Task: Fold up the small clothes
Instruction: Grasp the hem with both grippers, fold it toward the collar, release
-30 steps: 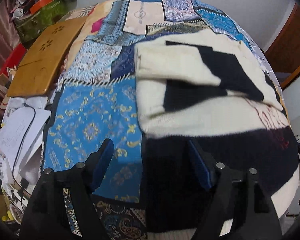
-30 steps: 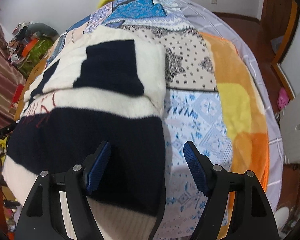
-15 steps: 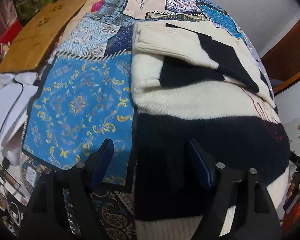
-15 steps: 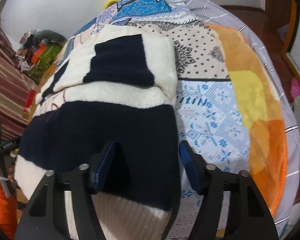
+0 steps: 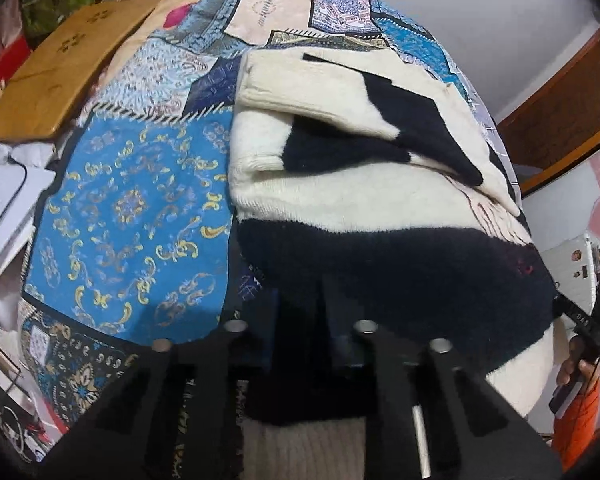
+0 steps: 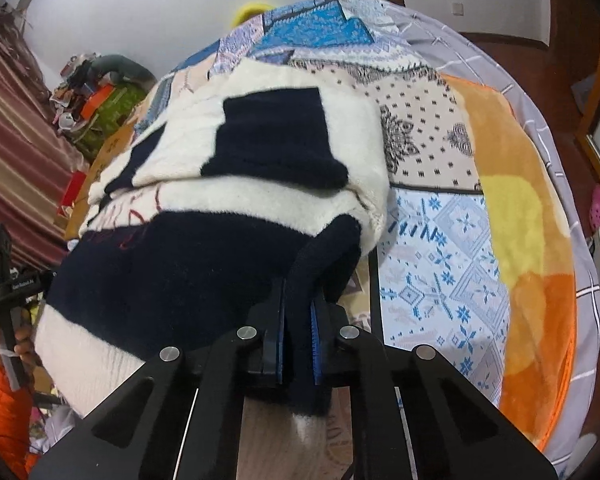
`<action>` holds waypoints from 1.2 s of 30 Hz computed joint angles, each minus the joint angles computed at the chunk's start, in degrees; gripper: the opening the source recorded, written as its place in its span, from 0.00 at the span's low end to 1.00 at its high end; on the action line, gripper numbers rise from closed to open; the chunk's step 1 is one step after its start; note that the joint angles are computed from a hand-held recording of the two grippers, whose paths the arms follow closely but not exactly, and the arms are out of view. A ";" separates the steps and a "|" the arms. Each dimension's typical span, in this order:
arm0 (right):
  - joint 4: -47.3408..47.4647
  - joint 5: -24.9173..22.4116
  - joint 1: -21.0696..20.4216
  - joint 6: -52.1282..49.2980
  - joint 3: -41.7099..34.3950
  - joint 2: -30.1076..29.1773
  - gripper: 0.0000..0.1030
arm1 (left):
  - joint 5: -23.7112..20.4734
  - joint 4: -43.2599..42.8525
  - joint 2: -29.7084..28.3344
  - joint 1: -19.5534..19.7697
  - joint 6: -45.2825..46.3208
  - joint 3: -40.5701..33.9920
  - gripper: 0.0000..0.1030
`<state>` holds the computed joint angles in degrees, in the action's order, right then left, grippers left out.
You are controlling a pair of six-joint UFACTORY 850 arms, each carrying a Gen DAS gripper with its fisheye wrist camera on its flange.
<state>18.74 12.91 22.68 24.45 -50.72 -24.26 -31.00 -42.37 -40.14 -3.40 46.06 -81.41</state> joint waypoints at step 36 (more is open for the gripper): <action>35.14 -0.29 -4.26 -39.85 -11.03 -7.17 0.08 | 7.06 15.09 -10.78 -3.44 -15.45 -17.94 0.16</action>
